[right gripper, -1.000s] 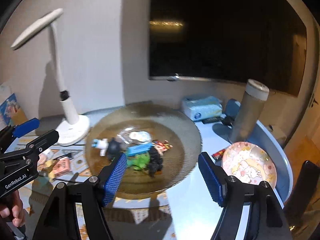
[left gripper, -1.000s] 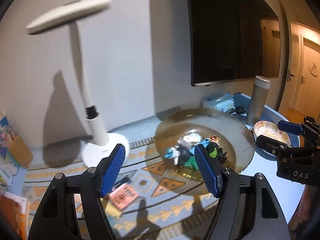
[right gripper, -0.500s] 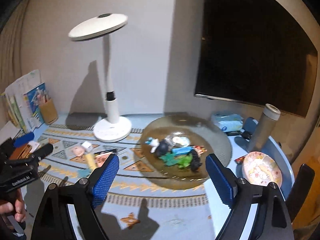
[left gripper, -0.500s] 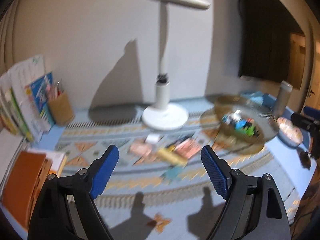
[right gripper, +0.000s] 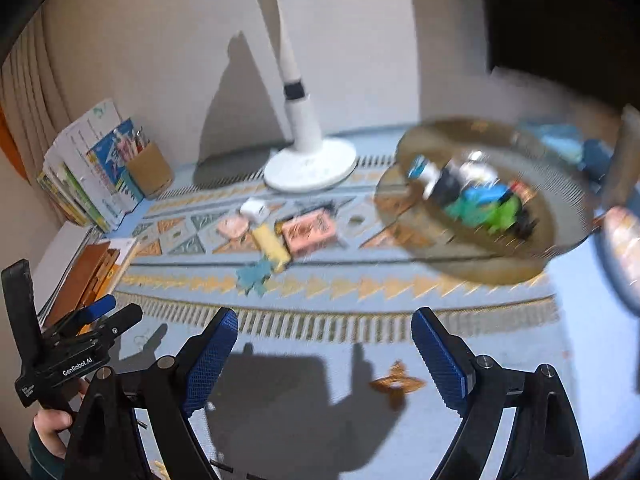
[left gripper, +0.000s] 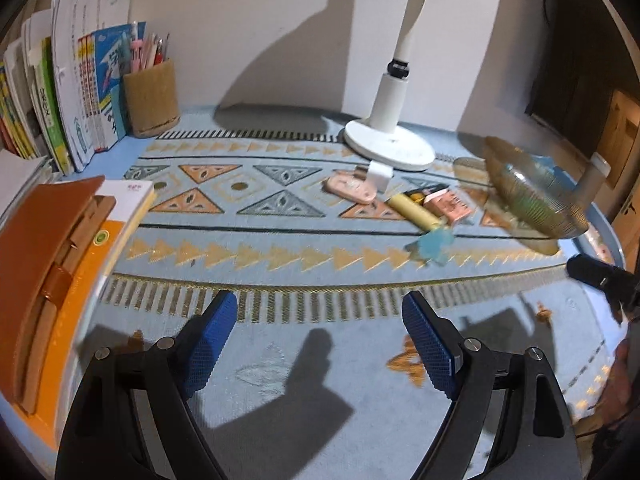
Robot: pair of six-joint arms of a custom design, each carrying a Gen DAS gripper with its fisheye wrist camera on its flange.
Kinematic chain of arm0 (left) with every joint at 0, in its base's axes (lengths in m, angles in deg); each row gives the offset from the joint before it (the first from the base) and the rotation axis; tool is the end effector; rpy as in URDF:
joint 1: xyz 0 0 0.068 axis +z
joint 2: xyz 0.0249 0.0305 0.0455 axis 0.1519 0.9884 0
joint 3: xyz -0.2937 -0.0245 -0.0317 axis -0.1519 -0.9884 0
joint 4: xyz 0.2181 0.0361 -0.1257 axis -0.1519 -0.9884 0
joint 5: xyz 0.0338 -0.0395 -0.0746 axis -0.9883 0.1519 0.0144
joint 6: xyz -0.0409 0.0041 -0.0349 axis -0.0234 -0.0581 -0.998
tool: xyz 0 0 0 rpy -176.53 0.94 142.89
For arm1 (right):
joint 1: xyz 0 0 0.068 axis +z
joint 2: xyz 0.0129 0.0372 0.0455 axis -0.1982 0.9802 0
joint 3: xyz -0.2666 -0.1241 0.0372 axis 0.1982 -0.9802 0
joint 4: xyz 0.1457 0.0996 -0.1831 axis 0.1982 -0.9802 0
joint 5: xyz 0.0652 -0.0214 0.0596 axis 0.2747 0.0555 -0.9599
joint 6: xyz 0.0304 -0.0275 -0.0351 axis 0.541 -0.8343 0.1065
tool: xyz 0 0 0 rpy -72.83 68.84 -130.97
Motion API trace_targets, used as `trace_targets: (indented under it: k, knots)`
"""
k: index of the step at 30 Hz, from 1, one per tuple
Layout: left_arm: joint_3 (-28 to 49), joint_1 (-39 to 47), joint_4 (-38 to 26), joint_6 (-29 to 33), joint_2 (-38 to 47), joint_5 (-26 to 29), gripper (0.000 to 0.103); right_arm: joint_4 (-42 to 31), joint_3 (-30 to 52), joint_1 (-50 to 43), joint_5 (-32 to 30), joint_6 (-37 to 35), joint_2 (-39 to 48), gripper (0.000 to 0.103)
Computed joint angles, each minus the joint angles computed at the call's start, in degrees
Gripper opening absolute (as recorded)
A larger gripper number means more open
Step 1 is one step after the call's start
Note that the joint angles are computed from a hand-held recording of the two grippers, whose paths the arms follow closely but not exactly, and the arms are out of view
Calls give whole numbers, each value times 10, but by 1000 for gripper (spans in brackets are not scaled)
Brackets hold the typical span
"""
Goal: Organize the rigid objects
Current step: 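Withdraw both tools from the bowl back over the remaining items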
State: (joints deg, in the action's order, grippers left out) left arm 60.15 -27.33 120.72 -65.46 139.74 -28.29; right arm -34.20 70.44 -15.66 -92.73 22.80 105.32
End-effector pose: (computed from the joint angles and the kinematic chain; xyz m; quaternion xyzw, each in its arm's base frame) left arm 0.1714 -0.1064 0.0124 -0.0817 0.9162 -0.0385 0.3904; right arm 0.2248 -0.0015 0.0516 -0.1366 0.9177 0.1579 0.3381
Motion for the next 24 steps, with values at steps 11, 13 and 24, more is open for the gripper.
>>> trace_targets:
  k: [11, 13, 24]
  knots:
    - [66, 26, -63, 20, 45, 30, 84, 230, -2, 45, 79, -15, 203, 90]
    - [75, 21, -87, 24, 40, 31, 84, 194, 14, 53, 97, -5, 201, 91]
    - [116, 1, -198, 20, 18, 1, 85, 152, 27, 64, 121, 1, 189, 99]
